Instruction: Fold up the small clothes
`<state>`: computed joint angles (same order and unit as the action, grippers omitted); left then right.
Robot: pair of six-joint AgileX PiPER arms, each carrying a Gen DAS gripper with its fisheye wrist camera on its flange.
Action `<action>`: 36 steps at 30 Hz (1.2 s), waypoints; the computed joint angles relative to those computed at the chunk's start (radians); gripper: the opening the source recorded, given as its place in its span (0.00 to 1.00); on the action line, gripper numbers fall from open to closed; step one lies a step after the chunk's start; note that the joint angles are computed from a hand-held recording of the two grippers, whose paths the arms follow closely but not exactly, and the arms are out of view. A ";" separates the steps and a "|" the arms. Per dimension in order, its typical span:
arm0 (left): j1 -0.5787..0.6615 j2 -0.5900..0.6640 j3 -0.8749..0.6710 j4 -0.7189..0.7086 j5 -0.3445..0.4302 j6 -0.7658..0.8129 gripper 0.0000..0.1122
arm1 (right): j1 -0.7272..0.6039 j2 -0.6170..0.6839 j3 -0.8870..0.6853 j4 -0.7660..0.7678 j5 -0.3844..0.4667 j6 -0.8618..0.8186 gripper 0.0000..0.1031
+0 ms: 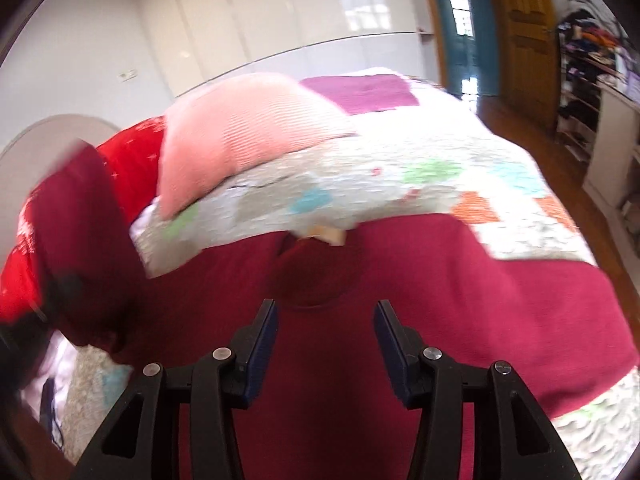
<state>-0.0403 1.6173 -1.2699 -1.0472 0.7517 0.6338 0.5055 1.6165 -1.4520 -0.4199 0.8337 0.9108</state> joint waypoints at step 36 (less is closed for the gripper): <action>-0.274 0.010 -0.099 1.175 -0.013 -1.138 0.61 | -0.169 0.247 -0.247 0.477 0.209 -0.719 0.03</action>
<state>-0.3144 1.6278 -1.3688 0.1277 0.7388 -0.5038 0.3365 1.8635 -1.6987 0.0568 1.0422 0.1914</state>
